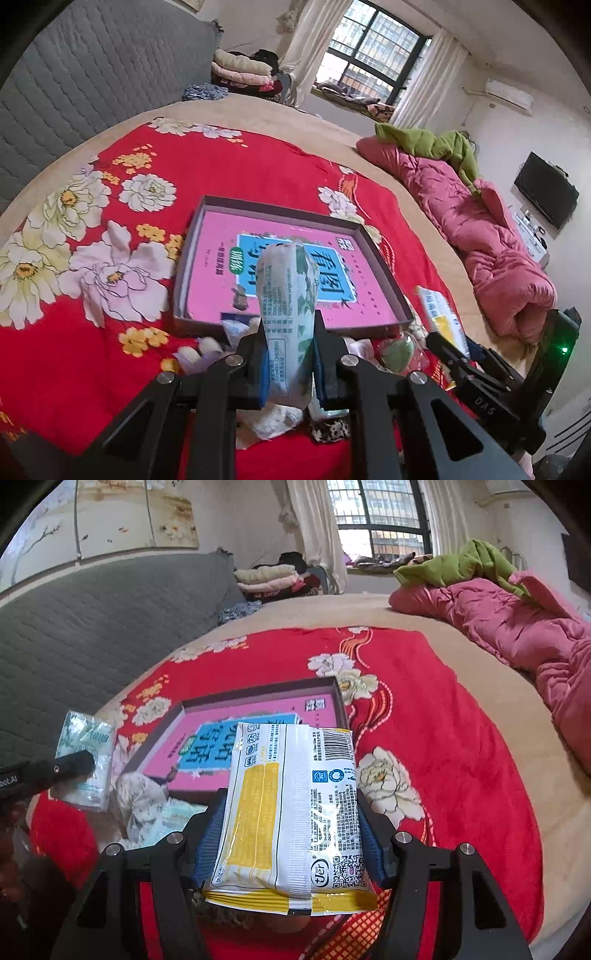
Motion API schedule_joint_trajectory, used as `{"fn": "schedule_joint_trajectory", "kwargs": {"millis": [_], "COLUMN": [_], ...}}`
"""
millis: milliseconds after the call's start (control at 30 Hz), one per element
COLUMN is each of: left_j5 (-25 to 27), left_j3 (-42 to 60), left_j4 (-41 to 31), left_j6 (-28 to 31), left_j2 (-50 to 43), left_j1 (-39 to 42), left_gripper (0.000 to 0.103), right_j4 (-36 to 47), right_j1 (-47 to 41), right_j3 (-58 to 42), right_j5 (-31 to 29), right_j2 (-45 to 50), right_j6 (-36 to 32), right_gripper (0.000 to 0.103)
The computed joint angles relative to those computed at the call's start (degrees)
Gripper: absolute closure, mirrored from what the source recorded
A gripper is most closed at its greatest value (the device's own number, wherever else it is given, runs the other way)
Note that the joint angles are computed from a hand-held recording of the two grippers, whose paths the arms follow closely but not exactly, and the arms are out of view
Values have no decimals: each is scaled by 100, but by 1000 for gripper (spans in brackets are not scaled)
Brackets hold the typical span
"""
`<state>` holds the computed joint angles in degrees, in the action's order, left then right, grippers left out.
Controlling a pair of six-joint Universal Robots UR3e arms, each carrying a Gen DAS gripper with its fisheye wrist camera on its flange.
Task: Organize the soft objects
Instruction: 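Carry both packs over the pink box and release the wipes pack from right tool into it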
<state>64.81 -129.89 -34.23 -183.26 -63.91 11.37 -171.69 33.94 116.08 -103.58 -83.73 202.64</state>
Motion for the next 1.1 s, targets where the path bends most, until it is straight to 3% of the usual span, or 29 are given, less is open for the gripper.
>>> {"fn": "schedule_joint_trajectory", "kwargs": {"millis": [267,533,800,1100], "left_j5": [-32,38,63,222], "left_j3": [263,791,1140,1502], "left_j4": [38,542,1090,1194], "left_j6": [142,40,7,-26], "left_j2": [-279,-1247,-2286,-3139], "left_j1": [398,322,238,84], "left_gripper": [85,85,85,85], "right_j4": [39,222,596,1202], "right_j1": [-246,-616,-627,-486], "right_j3": [-416,-1028,-2037,-3194], "right_j5": [172,281,218,241], "right_j2": [49,315,1102,2246], "right_j6": [-251,-428,-600,-667], "right_gripper": [38,38,38,38]}}
